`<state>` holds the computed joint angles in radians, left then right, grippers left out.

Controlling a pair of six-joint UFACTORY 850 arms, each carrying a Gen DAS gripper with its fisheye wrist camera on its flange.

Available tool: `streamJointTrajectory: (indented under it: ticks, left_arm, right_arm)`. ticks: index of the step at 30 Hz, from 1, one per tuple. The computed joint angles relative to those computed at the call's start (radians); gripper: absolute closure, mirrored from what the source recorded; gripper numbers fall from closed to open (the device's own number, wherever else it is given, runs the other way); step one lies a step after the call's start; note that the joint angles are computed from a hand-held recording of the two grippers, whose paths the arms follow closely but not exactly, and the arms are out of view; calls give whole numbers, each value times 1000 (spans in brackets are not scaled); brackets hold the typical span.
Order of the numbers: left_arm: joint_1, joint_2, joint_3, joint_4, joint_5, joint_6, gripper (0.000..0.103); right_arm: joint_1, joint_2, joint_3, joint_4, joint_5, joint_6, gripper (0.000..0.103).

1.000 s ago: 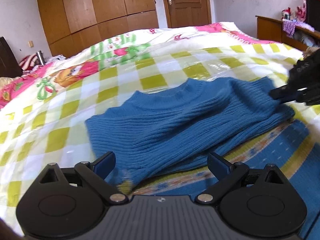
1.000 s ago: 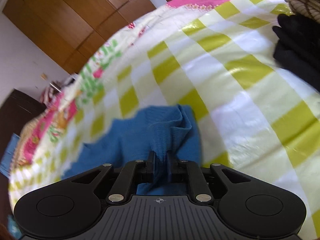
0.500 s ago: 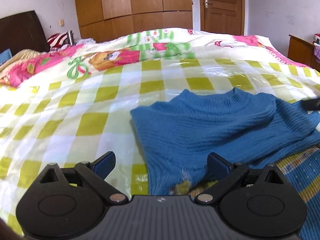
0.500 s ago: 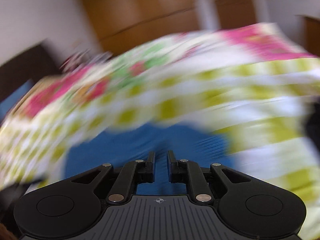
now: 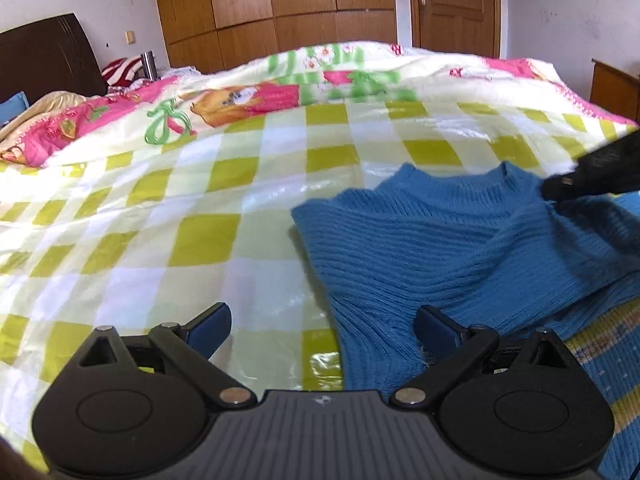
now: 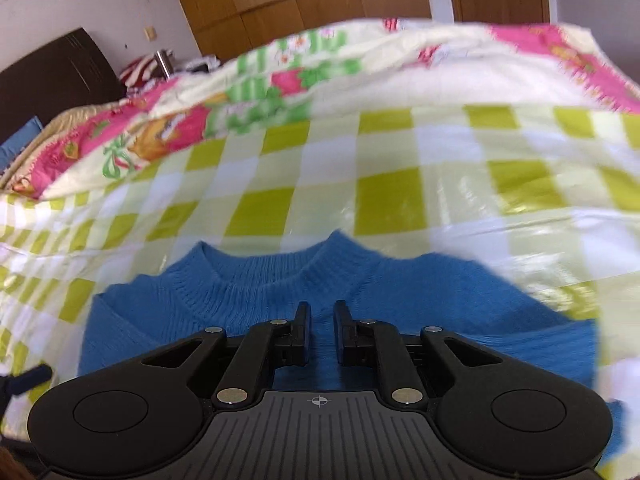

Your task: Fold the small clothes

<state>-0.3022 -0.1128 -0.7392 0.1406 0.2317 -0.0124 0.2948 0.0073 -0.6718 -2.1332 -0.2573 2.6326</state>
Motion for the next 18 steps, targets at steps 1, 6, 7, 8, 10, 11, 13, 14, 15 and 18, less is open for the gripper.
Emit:
streamJointTrajectory:
  ticks: [1, 6, 7, 8, 10, 11, 13, 14, 15, 18]
  left_arm:
    - [7, 7, 2, 39, 5, -34, 0]
    - [17, 7, -22, 141, 12, -114, 0]
    - [16, 1, -32, 172, 10, -145, 0]
    - [16, -5, -44, 220, 7, -188, 0]
    - [9, -19, -65, 248, 5, -199, 0]
    - [4, -27, -75, 240, 3, -179, 0]
    - [0, -47, -97, 252, -2, -182, 0]
    - [0, -59, -109, 283, -9, -213, 0]
    - [-2, -74, -125, 332, -20, -263, 0]
    - [-12, -115, -161, 392, -48, -306, 0]
  right_arm:
    - [6, 34, 25, 11, -1, -29, 88]
    - [37, 141, 95, 33, 70, -129, 86]
    - [53, 146, 101, 35, 75, -162, 86]
    - [75, 146, 107, 46, 69, -217, 86]
    - [113, 133, 109, 17, 57, -297, 84]
    - [127, 122, 106, -30, 58, -298, 83]
    - [144, 94, 93, -138, 67, -261, 83]
    - [152, 77, 83, -166, 63, -262, 83]
    - [154, 56, 71, -212, 58, -240, 83]
    - [149, -8, 25, -128, 70, -362, 83]
